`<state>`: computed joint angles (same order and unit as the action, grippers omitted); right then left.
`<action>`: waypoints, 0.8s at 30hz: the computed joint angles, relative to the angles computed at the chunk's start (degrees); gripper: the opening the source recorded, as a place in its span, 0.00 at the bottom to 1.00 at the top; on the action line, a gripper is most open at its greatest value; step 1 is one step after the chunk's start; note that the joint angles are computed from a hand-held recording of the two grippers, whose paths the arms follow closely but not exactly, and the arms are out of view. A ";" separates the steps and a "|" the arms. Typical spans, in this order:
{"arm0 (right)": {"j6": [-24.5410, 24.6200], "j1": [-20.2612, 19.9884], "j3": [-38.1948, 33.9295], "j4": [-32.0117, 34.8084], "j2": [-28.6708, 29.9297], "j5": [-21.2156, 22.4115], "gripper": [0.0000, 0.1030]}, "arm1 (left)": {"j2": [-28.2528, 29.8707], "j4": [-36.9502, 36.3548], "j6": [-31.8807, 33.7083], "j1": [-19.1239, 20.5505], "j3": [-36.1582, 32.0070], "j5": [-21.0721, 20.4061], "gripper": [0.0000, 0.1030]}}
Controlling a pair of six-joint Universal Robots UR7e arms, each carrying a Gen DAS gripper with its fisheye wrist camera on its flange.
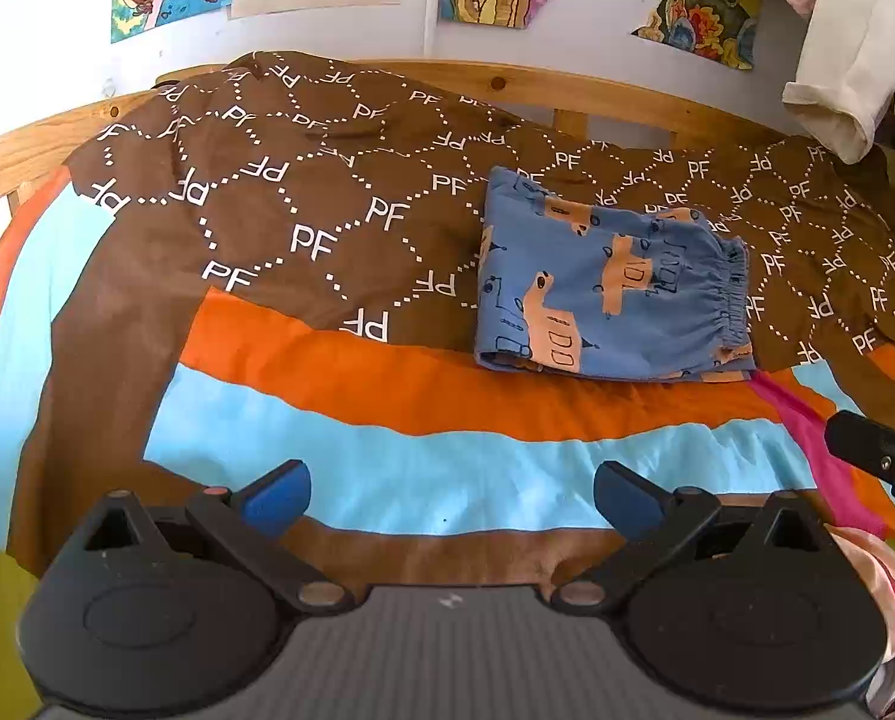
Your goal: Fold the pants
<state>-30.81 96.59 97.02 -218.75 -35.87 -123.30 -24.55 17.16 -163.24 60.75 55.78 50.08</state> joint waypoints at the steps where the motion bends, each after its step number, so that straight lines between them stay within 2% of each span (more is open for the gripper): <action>1: 0.14 0.01 -0.03 0.14 0.01 -0.06 0.99 | 0.06 0.07 -0.04 0.01 -0.11 -0.02 1.00; 12: 0.26 0.00 -0.08 0.37 0.08 -0.21 0.99 | 0.35 0.50 -0.16 -0.04 -0.52 -0.22 1.00; 16: 0.24 -0.03 -0.03 0.38 0.04 -0.12 0.99 | 1.61 2.90 -1.52 -0.40 -2.76 -2.58 1.00; 19: 0.25 -0.03 -0.02 0.38 0.04 -0.09 0.99 | 1.31 1.58 -0.46 -0.49 -2.17 -3.52 1.00; 24: 0.30 0.02 -0.04 0.45 0.05 -0.19 0.99 | 1.87 3.06 -1.03 -0.41 -3.24 -3.74 1.00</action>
